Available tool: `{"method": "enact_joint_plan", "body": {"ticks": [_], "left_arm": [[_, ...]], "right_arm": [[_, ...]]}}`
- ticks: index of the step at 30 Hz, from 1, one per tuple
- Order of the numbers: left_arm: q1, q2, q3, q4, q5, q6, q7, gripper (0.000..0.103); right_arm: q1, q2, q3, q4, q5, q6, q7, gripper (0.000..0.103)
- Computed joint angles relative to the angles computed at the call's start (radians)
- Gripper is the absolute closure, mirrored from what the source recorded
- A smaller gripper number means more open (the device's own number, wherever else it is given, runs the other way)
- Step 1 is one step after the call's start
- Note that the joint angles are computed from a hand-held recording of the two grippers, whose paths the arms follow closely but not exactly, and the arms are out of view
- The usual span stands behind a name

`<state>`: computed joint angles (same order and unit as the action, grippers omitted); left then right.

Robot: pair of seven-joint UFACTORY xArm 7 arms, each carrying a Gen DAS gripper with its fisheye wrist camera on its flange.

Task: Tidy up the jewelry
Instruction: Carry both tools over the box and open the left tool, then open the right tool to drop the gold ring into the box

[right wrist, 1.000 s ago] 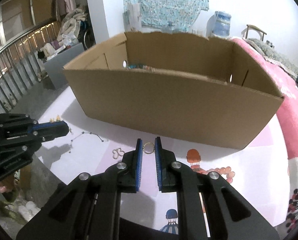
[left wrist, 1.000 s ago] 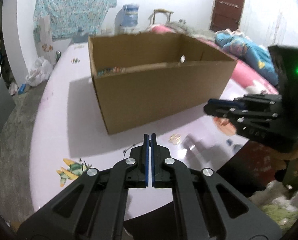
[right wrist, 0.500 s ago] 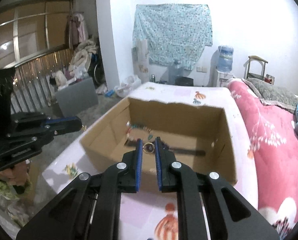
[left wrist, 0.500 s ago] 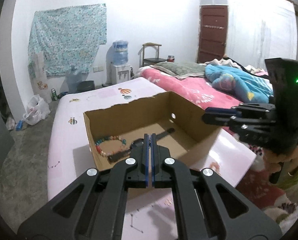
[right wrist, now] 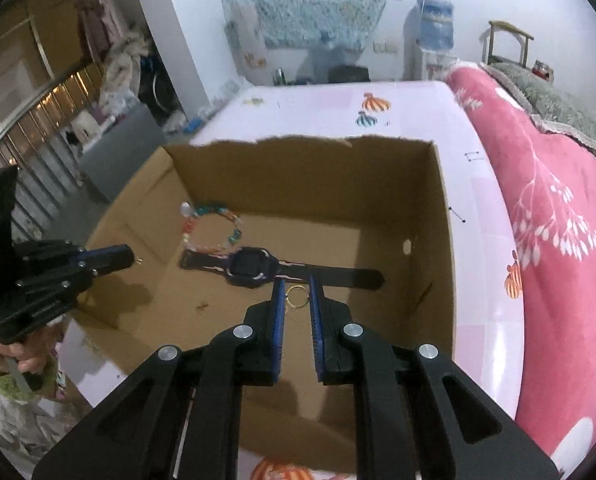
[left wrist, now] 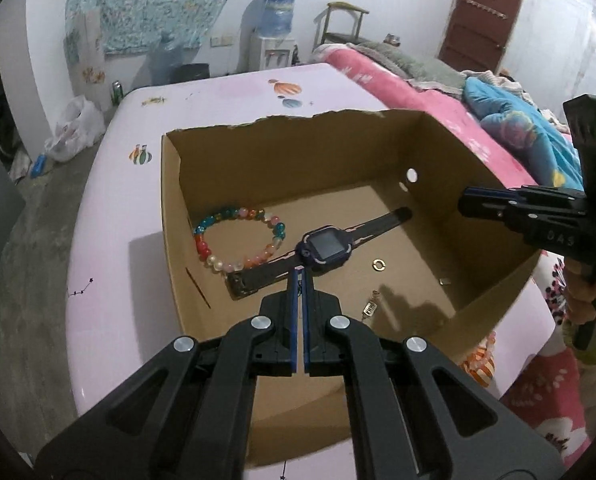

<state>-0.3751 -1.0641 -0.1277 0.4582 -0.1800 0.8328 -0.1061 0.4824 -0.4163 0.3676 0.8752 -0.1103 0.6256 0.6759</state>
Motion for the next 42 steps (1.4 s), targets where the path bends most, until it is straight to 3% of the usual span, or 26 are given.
{"method": "enact_joint_plan", "body": {"ticks": [1,3,10,14,18,25,34,42], "left_arm": [[0.002,0.008,-0.001,0.003,0.002,-0.002,0.000,0.097],[0.004,0.003,-0.004,0.003,0.002,-0.001,-0.007,0.079],[0.001,-0.062,0.014,-0.013,-0.005,-0.024,-0.008,0.076],[0.011,-0.118,0.014,-0.017,-0.002,-0.025,-0.015,0.068],[0.022,-0.175,0.008,-0.026,0.003,-0.014,-0.029,0.062],[0.030,-0.254,-0.011,-0.051,0.016,0.034,-0.051,0.060],[0.034,-0.334,-0.012,-0.065,0.016,0.088,-0.070,0.055],[0.040,-0.399,-0.023,-0.070,0.020,0.128,-0.081,0.045]], "right_arm": [[0.002,0.009,-0.004,0.003,0.002,0.001,-0.010,0.090],[-0.002,0.017,-0.004,0.004,-0.004,-0.006,-0.009,0.090],[0.001,0.039,-0.020,0.014,0.005,-0.005,-0.029,0.090],[0.008,0.057,-0.038,0.024,0.038,0.010,-0.051,0.090],[-0.001,0.087,-0.036,0.052,0.028,0.037,-0.053,0.090],[-0.010,0.087,-0.043,0.051,0.027,0.014,-0.028,0.090],[-0.020,-0.031,-0.037,-0.006,0.032,0.002,0.016,0.090],[-0.035,-0.225,-0.042,-0.089,0.082,0.003,0.055,0.083]]}}
